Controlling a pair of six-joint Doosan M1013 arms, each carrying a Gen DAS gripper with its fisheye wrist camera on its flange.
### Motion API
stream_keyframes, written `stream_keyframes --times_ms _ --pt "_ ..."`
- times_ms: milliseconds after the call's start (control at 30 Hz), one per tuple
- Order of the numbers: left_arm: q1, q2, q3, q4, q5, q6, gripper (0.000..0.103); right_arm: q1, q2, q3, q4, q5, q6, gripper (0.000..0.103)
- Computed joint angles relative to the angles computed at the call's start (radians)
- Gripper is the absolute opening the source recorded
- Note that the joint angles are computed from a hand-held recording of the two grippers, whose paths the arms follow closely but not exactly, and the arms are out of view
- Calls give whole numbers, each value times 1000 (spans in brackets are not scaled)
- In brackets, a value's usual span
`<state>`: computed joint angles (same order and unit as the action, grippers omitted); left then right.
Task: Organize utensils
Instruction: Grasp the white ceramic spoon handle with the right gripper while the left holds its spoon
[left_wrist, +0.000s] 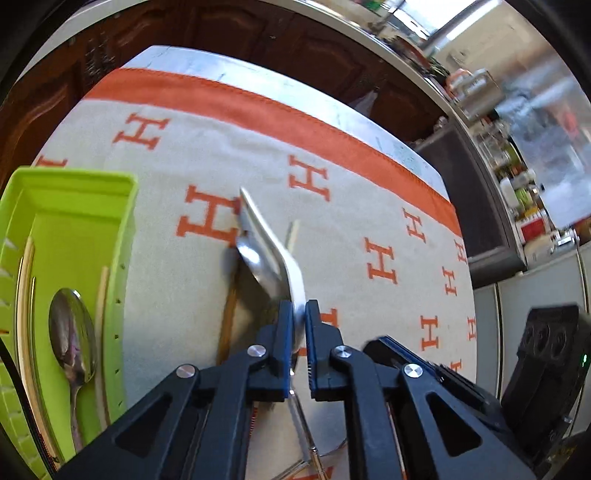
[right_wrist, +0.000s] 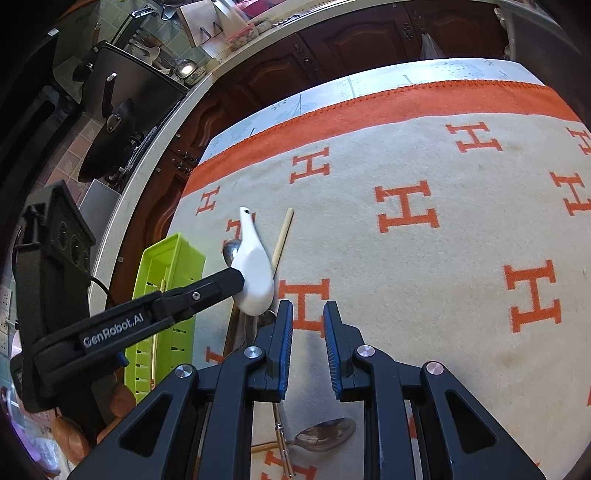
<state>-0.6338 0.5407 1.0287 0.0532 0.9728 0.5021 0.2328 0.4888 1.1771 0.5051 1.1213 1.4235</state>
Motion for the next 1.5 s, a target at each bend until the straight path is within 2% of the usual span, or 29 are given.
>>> stream_keyframes --times_ms 200,267,367,533,667,733,767,867,1167,1200,1267,1500 --pt "-8 4 -11 20 24 29 3 3 34 -60 39 21 8 19" --pt "-11 5 -15 26 34 40 3 -1 65 -108 77 57 16 20" --pt "-11 2 -7 19 30 47 3 4 126 -199 92 134 45 28" --pt "-10 -1 1 12 16 53 3 37 216 -336 20 248 75 28" --pt "-6 -7 15 0 0 60 3 63 257 -394 -48 292 94 27" --pt "-4 -9 21 -11 -12 62 4 69 258 -391 -63 284 97 23" --pt "0 -11 28 -33 -26 70 4 71 258 -391 -67 281 97 16" --pt "5 -14 40 -72 -51 86 6 70 253 -381 -80 267 94 13" --pt "7 -8 45 -121 -71 127 10 41 223 -322 -32 215 102 8" --pt "7 -8 43 -120 -67 127 11 40 220 -316 -29 208 104 8" --pt "2 -12 39 -89 -43 116 20 38 213 -308 -39 186 117 7" --pt "10 -31 51 -46 -39 61 27 26 192 -287 -50 151 122 7"
